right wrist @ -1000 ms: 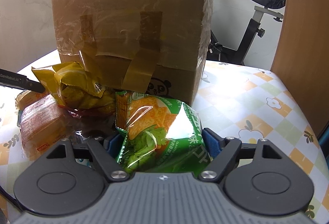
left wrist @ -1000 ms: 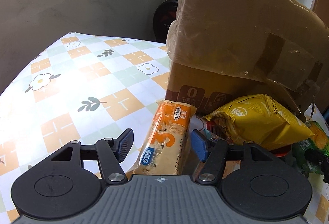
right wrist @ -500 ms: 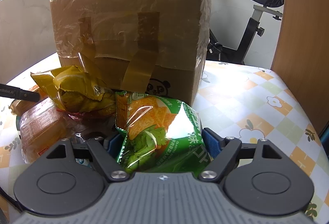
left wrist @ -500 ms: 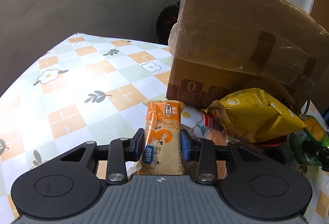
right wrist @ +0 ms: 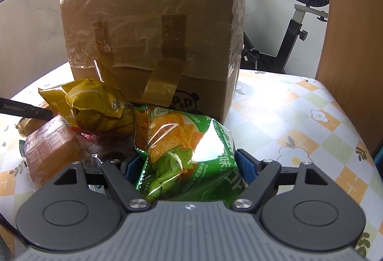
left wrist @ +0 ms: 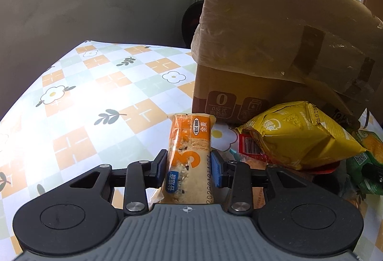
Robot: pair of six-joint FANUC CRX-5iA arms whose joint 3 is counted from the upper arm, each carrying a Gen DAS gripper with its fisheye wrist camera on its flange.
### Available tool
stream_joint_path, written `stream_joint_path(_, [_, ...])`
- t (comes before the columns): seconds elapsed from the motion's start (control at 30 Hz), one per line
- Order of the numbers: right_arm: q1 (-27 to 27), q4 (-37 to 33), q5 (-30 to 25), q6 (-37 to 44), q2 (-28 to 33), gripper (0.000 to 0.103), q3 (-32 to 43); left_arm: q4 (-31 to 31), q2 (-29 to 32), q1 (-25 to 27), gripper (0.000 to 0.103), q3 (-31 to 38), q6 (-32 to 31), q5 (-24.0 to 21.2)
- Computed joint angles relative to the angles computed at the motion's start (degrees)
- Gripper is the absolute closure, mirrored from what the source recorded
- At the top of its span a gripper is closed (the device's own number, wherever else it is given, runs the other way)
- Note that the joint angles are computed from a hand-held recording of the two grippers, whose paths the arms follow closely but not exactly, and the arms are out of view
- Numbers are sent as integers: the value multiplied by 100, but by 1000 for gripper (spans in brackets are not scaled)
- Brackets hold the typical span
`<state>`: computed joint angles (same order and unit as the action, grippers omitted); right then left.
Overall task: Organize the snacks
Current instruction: 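Grasp the orange bread packet with the left tool while the right tool grasps a green chip bag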
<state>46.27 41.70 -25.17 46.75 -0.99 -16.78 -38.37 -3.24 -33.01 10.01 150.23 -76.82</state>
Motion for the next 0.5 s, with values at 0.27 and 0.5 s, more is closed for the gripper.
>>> stream_joint_path(0.27, [-1, -60, -27, 37, -21, 22, 11, -145, 40, -77, 65, 33, 113, -132])
stream_joint_path(0.5, [-88, 318, -37, -454, -138, 23, -145, -567, -216, -425, 65, 39, 560, -420])
